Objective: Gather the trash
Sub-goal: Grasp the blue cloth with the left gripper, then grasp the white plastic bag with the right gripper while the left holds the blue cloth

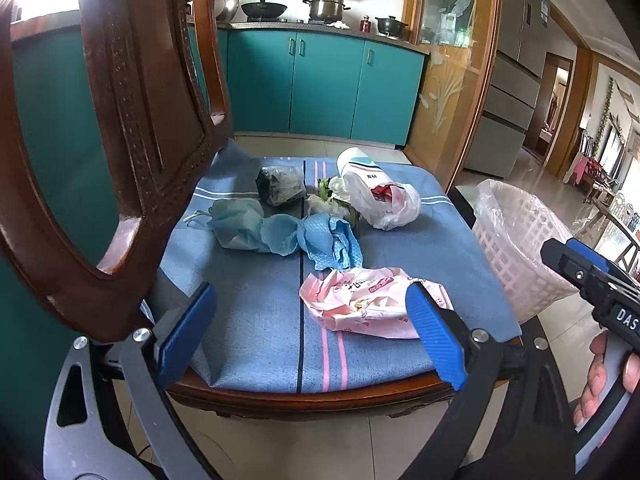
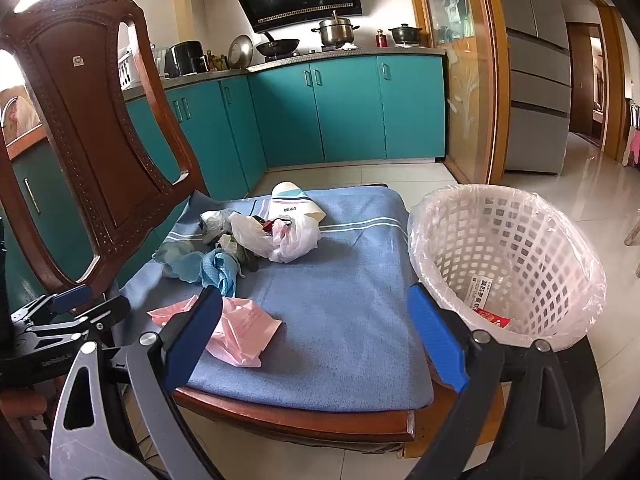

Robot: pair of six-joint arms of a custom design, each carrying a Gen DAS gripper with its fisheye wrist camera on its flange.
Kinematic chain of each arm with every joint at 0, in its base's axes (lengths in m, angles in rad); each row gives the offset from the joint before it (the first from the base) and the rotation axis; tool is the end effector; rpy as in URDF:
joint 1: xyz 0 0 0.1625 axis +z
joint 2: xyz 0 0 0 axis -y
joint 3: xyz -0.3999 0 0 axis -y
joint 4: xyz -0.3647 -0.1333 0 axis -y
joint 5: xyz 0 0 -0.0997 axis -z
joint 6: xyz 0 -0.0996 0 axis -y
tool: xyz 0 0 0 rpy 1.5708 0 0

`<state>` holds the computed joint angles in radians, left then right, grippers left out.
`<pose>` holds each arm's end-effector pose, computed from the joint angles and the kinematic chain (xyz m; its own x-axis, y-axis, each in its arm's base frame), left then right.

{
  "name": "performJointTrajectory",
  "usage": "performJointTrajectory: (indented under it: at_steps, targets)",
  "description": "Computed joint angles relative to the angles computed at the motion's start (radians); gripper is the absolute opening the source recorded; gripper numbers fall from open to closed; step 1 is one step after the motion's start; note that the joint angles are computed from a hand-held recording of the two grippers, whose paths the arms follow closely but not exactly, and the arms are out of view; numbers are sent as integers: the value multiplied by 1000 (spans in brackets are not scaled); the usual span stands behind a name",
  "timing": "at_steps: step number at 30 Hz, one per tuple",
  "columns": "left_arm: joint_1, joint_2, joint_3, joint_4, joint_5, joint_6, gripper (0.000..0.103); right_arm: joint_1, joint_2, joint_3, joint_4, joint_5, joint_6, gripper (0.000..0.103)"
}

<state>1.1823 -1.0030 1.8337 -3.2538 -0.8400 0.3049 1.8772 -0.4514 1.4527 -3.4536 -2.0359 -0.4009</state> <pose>-0.0357 -0.6147 0.2566 -0.7641 0.0084 -0.6451 0.5019 0.6360 -0.5862 0.2922 -0.6298 0.0501 -0.8058 -0.1810 0.5638 -0.5499 0.5819 -0.5992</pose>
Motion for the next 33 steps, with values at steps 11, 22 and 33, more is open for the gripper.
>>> performJointTrajectory:
  at_steps: [11, 22, 33]
  targets:
    - [47, 205, -375, 340, 15, 45, 90, -5, 3, -7, 12, 4, 1, 91]
    - [135, 352, -721, 785, -69, -155, 31, -12, 28, -71, 91, -2, 18, 91]
    - [36, 53, -219, 134, -190, -3, 23, -64, 311, -742, 692, 89, 142, 91]
